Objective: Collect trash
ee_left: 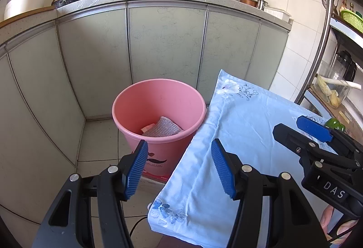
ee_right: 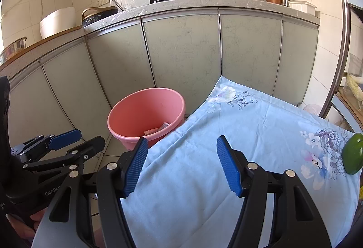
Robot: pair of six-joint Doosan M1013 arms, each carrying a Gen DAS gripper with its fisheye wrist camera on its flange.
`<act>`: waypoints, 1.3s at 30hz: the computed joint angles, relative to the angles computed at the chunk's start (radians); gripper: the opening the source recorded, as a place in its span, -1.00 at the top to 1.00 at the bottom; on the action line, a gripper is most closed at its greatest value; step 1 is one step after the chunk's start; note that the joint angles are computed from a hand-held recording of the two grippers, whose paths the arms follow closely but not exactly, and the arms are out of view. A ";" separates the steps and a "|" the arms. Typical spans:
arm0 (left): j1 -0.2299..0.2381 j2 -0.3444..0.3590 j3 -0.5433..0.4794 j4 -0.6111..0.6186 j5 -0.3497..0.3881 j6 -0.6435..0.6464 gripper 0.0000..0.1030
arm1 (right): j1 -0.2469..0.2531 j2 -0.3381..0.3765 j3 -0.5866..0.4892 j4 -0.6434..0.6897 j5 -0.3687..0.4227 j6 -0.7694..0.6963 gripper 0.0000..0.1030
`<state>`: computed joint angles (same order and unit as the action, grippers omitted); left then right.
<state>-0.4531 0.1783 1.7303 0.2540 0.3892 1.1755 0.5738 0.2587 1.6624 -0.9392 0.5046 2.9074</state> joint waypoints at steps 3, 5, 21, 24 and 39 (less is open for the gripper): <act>0.000 0.000 0.000 0.003 0.000 -0.003 -0.12 | 0.000 0.000 0.001 -0.006 0.000 0.005 -0.24; -0.001 0.000 0.000 0.008 0.001 -0.009 -0.12 | 0.000 0.000 0.000 -0.005 -0.001 0.004 -0.24; 0.004 0.005 -0.006 -0.029 0.009 0.034 -0.12 | -0.007 0.001 0.001 0.019 -0.015 -0.018 -0.24; 0.005 0.006 -0.008 -0.032 0.009 0.038 -0.12 | -0.007 0.002 0.001 0.019 -0.015 -0.021 -0.24; 0.004 0.008 -0.007 -0.030 0.012 0.035 -0.12 | -0.008 0.003 0.002 0.028 -0.017 -0.035 -0.24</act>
